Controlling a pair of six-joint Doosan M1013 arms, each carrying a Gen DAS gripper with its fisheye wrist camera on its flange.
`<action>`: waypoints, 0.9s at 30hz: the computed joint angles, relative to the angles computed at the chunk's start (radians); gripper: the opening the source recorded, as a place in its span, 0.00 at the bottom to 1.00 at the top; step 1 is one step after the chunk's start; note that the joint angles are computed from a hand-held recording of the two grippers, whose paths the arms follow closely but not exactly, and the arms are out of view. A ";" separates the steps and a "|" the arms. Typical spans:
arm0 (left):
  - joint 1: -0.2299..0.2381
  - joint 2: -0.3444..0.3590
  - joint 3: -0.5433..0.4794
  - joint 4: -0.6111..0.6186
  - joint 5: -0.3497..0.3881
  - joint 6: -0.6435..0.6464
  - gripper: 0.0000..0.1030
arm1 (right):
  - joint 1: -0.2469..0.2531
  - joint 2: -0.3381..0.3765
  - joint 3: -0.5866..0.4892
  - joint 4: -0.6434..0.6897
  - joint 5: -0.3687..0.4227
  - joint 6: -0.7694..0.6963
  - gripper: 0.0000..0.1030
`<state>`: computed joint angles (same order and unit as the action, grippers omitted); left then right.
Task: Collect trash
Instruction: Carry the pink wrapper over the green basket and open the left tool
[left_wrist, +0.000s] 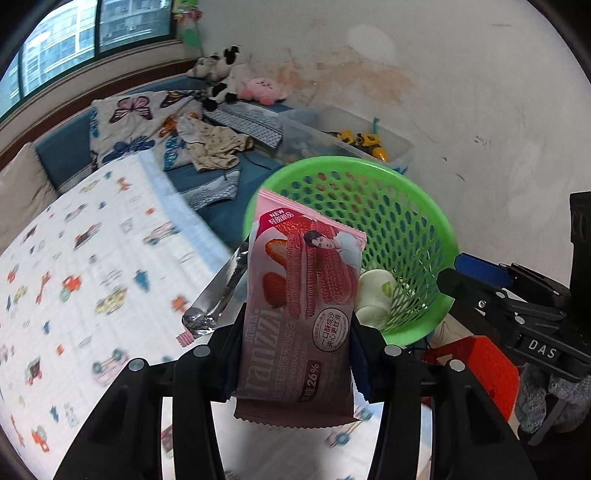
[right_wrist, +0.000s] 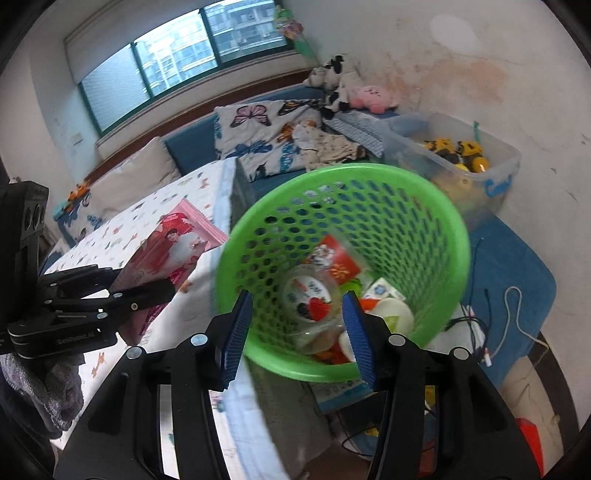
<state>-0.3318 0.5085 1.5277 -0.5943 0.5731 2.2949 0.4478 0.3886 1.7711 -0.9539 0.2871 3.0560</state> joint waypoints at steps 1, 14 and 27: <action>-0.009 0.007 -0.011 0.013 0.004 -0.011 0.45 | -0.003 -0.001 0.003 -0.004 -0.001 0.007 0.49; -0.076 0.073 -0.102 0.106 0.043 -0.092 0.45 | -0.037 -0.030 0.052 -0.081 -0.011 0.130 0.49; -0.090 0.105 -0.130 0.115 0.064 -0.120 0.64 | -0.051 -0.046 0.081 -0.173 -0.003 0.257 0.71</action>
<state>-0.4220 0.6132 1.3975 -0.4788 0.6368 2.1752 0.3967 0.3428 1.8521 -1.1268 0.2839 3.3125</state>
